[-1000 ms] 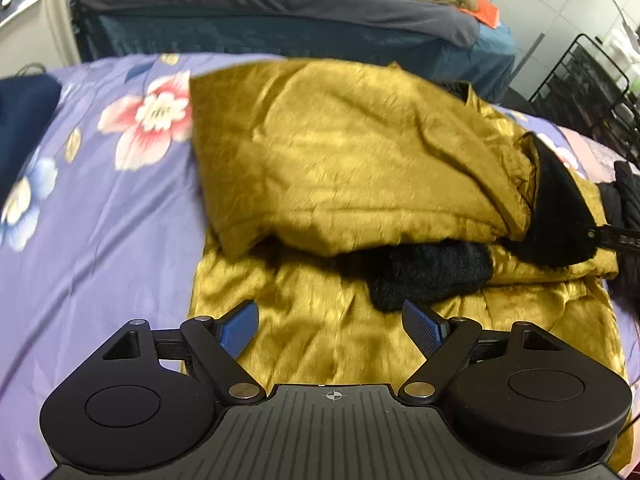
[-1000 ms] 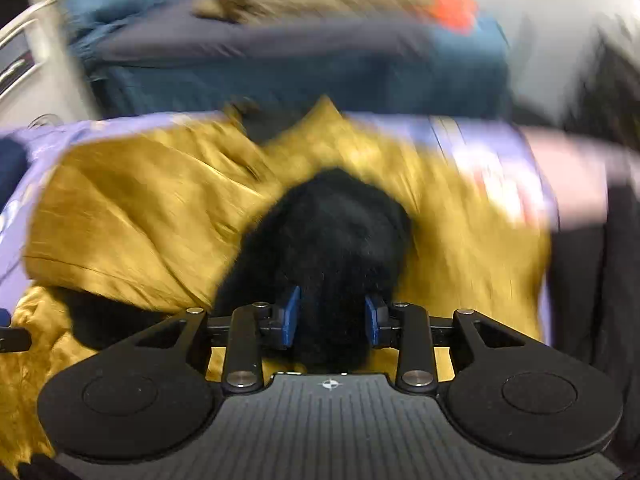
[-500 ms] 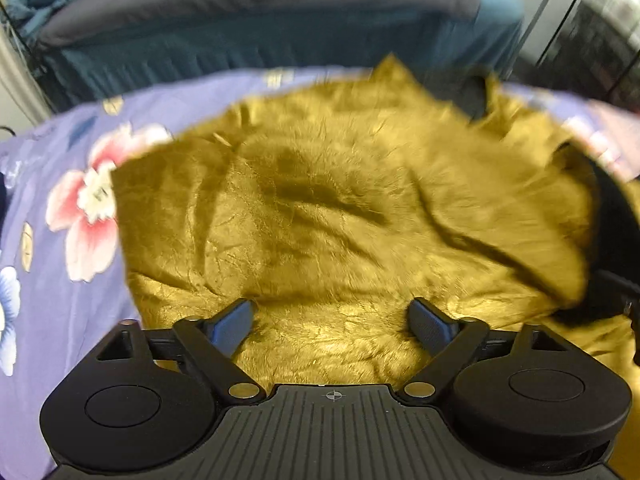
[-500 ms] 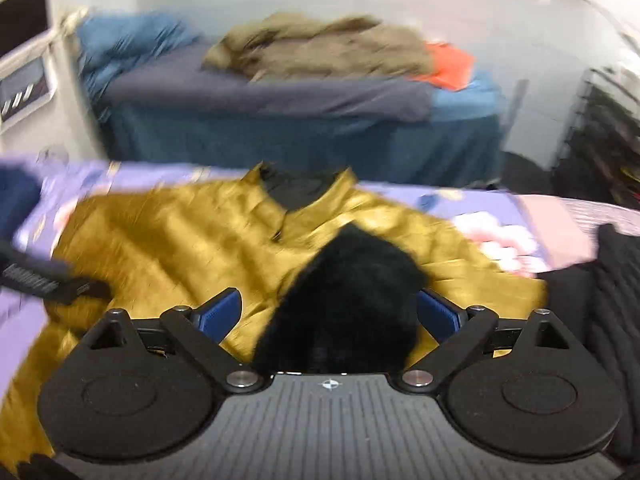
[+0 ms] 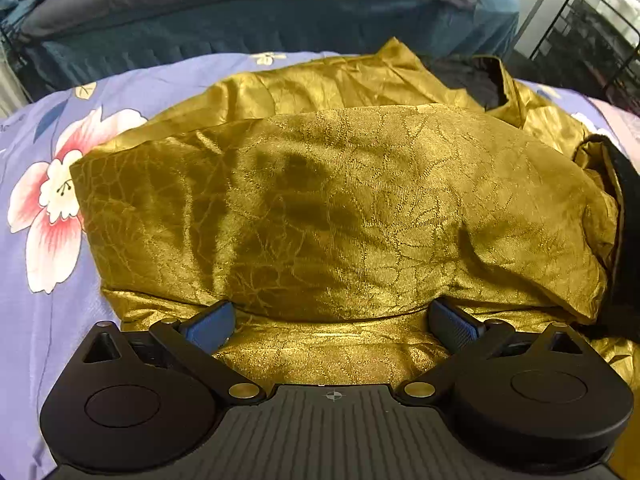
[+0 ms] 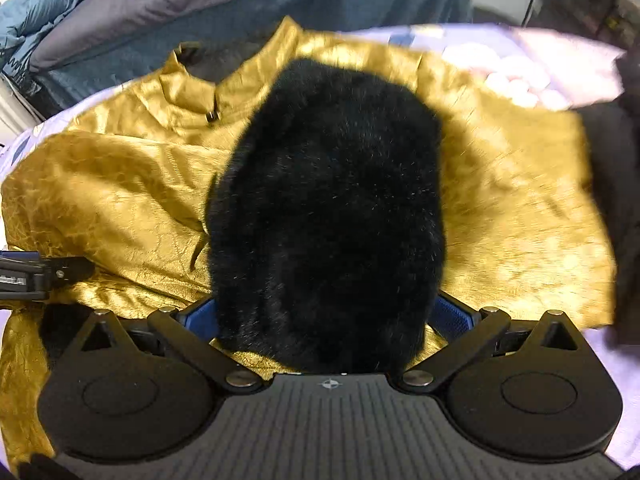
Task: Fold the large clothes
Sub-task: 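Grasp the fur cuff with the right gripper, reposition it, release, then move both open grippers to the jacket hem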
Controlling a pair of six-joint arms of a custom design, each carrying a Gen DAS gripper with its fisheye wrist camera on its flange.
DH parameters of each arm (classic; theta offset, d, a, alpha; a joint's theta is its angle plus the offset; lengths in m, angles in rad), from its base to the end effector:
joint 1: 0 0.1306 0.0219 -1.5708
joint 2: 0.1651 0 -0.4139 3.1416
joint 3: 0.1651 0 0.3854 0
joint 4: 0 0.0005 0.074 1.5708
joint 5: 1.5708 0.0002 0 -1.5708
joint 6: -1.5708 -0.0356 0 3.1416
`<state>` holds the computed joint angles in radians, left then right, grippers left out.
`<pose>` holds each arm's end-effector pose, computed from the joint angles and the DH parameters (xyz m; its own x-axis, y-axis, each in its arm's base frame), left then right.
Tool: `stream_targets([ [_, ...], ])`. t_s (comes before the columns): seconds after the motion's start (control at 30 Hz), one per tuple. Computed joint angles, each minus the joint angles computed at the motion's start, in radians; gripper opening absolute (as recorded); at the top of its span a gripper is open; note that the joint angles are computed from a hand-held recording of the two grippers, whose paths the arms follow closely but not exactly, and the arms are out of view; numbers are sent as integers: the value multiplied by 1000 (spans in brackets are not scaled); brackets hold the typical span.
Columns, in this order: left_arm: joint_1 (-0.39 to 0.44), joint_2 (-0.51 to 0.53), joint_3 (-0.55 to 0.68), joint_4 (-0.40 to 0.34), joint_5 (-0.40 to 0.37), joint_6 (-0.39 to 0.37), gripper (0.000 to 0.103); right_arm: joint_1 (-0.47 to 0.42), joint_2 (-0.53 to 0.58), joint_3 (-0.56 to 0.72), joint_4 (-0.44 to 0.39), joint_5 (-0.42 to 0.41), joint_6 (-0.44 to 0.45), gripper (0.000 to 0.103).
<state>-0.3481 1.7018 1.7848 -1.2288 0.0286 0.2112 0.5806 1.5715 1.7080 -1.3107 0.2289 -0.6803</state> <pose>0.5369 -0.1965 0.4585 -0.9112 0.1077 -0.3977 0.1647 0.9800 -0.1119 0.4343 0.2747 0.4910 -0.8895 0.1492 -0.4319 0.1268 0.9887 0.0803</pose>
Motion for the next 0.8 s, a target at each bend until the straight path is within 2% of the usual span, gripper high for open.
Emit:
stream_targets([
  [0.07,-2,-3,-8,12,-4,5,103,27,-36,-20,9,48,-19,102],
  [0.3,0,-11,-10,11,-2,32,103,149,-191,-149,-28,90,-19,102],
  [0.43,-2,-35,-17,-1,-4,29,103,209,-301,-240,-90,107,-119,102],
  [0.53,-3,-99,-66,18,-8,37,103,229,-372,-296,-125,125,-200,102],
  [0.63,6,-198,-147,34,32,64,103,233,-431,-338,-160,131,-248,102],
  [0.8,16,-386,-316,-19,45,167,103,183,-509,-404,-120,79,-241,102],
])
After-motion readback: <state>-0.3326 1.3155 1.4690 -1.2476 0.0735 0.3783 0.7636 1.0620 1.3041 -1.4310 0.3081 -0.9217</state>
